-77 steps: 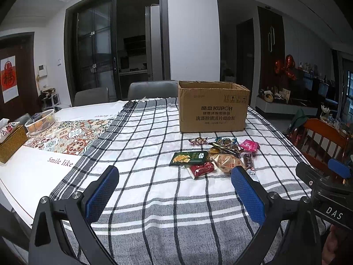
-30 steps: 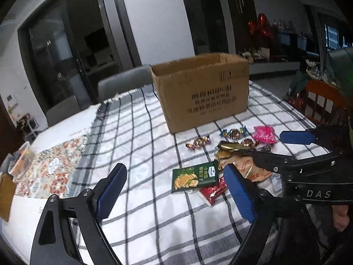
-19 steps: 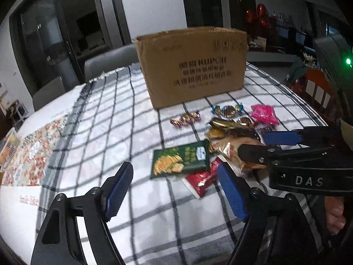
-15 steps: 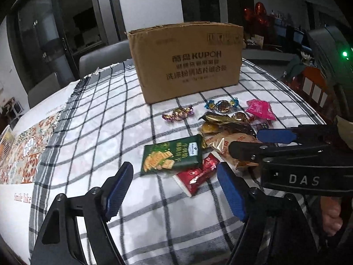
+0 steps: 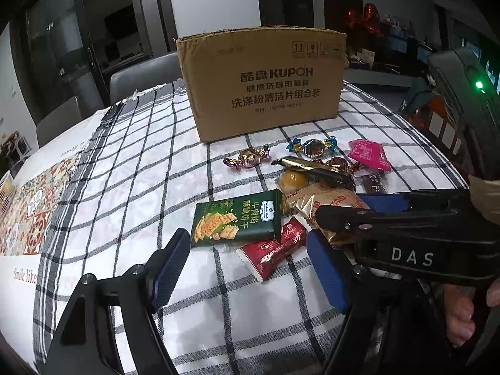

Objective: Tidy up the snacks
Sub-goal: 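Reach the right gripper to the gold biscuit packet and close on it, then lift the gold biscuit packet with the right gripper while the left gripper grasps the white stick snack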

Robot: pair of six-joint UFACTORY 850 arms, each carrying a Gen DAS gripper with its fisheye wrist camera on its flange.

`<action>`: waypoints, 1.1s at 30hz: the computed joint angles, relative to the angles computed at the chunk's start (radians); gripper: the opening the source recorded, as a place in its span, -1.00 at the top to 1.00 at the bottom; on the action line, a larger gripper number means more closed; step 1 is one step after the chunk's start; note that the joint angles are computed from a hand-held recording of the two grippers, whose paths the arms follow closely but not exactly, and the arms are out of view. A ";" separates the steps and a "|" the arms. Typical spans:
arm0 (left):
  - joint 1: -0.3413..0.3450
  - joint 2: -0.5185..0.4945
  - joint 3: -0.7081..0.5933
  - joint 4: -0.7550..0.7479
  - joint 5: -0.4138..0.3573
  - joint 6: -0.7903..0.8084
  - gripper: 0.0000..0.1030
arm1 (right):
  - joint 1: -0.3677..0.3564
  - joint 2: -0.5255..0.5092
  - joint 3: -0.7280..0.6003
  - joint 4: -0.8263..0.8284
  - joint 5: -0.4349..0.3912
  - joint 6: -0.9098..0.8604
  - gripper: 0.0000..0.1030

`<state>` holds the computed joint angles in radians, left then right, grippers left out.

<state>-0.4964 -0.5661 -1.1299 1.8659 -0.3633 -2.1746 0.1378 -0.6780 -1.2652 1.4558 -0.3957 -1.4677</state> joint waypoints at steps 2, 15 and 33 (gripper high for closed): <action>0.002 -0.001 -0.001 -0.007 -0.004 -0.003 -0.50 | 0.001 0.005 0.005 0.004 0.003 -0.014 0.13; -0.007 -0.001 -0.006 -0.052 0.018 0.058 -0.46 | 0.001 0.104 0.120 0.344 0.053 -0.442 0.22; -0.083 -0.110 -0.208 -0.398 0.155 0.437 -0.22 | -0.123 0.203 0.248 0.797 0.090 -0.837 0.22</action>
<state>-0.5791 -0.6761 -1.3383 1.4674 -0.2079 -1.7377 0.0151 -0.4745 -1.0175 2.2529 -0.3055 -2.3045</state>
